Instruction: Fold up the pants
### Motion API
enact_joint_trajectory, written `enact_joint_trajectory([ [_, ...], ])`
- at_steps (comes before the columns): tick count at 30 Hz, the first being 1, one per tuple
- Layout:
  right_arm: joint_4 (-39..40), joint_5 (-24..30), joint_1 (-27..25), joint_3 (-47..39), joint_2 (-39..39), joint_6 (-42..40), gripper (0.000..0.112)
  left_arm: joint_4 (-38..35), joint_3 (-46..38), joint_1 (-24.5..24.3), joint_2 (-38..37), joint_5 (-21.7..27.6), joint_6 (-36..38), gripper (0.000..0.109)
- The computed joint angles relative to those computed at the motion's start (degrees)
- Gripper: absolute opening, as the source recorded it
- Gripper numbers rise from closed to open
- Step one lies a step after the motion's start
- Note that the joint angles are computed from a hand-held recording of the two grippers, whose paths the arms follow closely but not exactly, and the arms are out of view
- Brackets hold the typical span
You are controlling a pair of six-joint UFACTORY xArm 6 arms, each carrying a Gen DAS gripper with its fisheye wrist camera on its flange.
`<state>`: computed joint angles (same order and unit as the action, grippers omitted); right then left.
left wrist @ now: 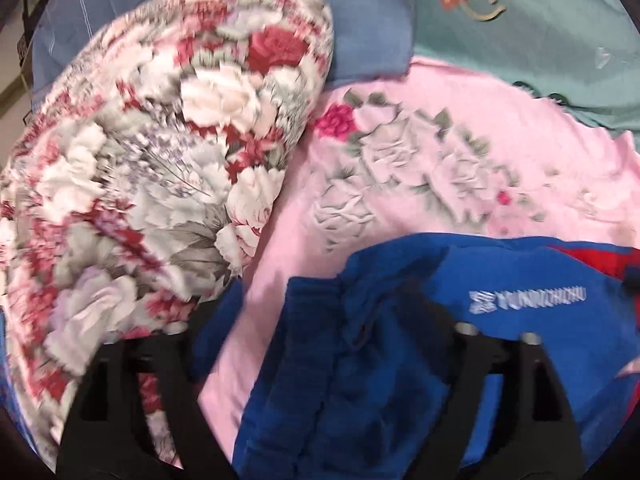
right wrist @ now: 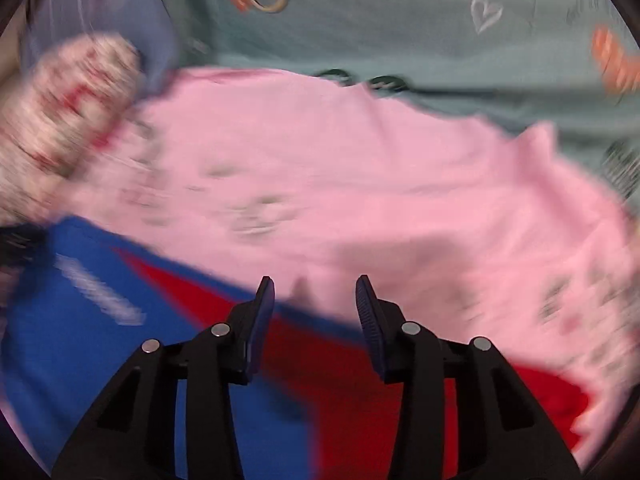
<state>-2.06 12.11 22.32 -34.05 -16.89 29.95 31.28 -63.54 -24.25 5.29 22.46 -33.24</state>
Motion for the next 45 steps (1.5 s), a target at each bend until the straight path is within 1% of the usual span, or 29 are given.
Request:
enact_joint_trajectory([
  [2,7.6,5.2,3.1,0.0,-0.5,-6.2,0.057,-3.1,3.1,-0.7,-2.5,-0.8,3.6,0.088],
  [3,7.9,7.5,3.3,0.9,-1.5,-6.8,0.057,-4.3,4.6,-0.9,-3.7,-0.7,4.6,0.088],
  [4,5.9,7.5,2.7,2.9,-3.4,-5.2,0.057,-5.1,6.4,-1.0,-5.0,-0.8,5.3,0.088],
  [6,-1.1,8.1,-1.3,8.8,-10.3,2.6,0.058,-5.1,11.0,-1.0,-8.4,-0.9,5.0,0.088],
  [8,-5.4,10.2,-9.1,16.6,-19.9,9.2,0.057,-5.3,14.9,-0.9,-11.7,-0.8,4.7,0.088],
  [9,-6.1,13.5,-11.6,19.4,-25.9,15.2,0.042,-5.4,17.2,-0.8,-13.8,-0.6,4.6,0.088],
  [10,-9.2,19.1,-13.5,20.5,-30.5,21.2,0.042,-6.0,19.4,-0.7,-15.8,-0.9,4.7,0.088],
  [11,-14.7,25.1,-13.9,22.0,-34.8,27.2,0.048,-7.1,21.5,-0.6,-17.7,-1.8,4.9,0.089],
  [12,-18.1,31.1,-11.9,22.7,-39.7,32.9,0.048,-9.6,24.0,-0.5,-20.1,-2.6,6.4,0.091],
  [13,-19.2,34.7,-7.5,23.8,-45.7,36.2,0.048,-12.5,25.9,-0.7,-21.8,-3.0,8.4,0.092],
  [14,-17.9,35.9,-2.1,26.0,-51.7,37.1,0.061,-13.8,27.1,-1.2,-22.8,-2.9,9.4,0.093],
  [16,-11.3,33.5,8.0,31.4,-61.5,36.4,0.074,-10.5,28.9,-2.1,-23.7,-2.1,8.2,0.093],
  [18,-10.6,32.6,18.0,33.1,-63.2,37.2,0.076,-3.0,28.4,-2.8,-22.0,0.3,3.7,0.093],
  [19,-10.4,34.9,21.6,32.9,-62.7,37.3,0.077,-0.8,27.7,-3.1,-20.8,2.3,2.1,0.093],
  [21,-14.0,45.5,28.6,32.9,-66.7,41.9,0.076,-0.2,28.2,-2.2,-20.4,1.3,2.3,0.101],
  [22,-15.3,51.5,30.2,33.4,-71.1,43.9,0.078,-0.4,27.8,-1.9,-20.4,2.3,2.6,0.101],
  [24,-15.7,63.5,28.6,33.6,-78.0,45.4,0.076,-6.0,26.9,-1.1,-20.8,4.2,5.6,0.101],
  [25,-15.4,67.3,28.1,33.0,-81.4,49.0,0.068,-7.8,26.6,-0.6,-21.3,4.7,5.9,0.101],
  [26,-17.5,68.8,29.9,32.5,-82.4,53.0,0.069,-8.2,26.3,-0.1,-21.7,4.7,5.2,0.100],
  [28,-24.4,67.8,32.6,30.4,-77.2,55.4,0.074,-7.4,25.8,0.6,-23.2,2.9,3.1,0.100],
  [29,-27.2,64.6,32.5,28.5,-71.2,53.6,0.082,-7.7,25.2,0.7,-23.4,1.8,3.2,0.100],
  [31,-31.2,54.6,26.0,25.0,-59.2,48.4,0.094,-6.8,23.0,1.0,-22.3,-2.9,3.0,0.100],
  [33,-32.9,43.9,18.5,20.9,-47.2,45.0,0.096,-0.1,18.6,1.4,-18.4,-5.9,-1.7,0.100],
  [35,-33.3,34.3,12.4,16.2,-35.2,41.2,0.096,0.8,13.9,1.2,-13.6,-6.0,-1.6,0.100],
  [36,-34.3,31.7,10.3,13.2,-29.2,39.7,0.096,-1.1,11.0,1.1,-10.6,-5.3,0.3,0.100],
  [39,-37.4,30.9,9.0,4.6,-15.8,37.3,0.096,-7.3,3.8,0.6,-3.2,-3.3,6.0,0.100],
  [40,-38.2,28.8,7.4,2.5,-12.0,34.8,0.096,-6.9,1.6,0.5,-0.9,-2.3,6.3,0.100],
  [42,-39.0,25.4,4.9,0.6,-7.8,31.8,0.096,-6.6,-1.0,0.3,2.3,-0.8,6.8,0.097],
  [45,-36.1,19.0,1.1,-1.0,-3.9,25.3,0.096,-7.9,-5.3,0.1,6.9,2.0,9.5,0.091],
])
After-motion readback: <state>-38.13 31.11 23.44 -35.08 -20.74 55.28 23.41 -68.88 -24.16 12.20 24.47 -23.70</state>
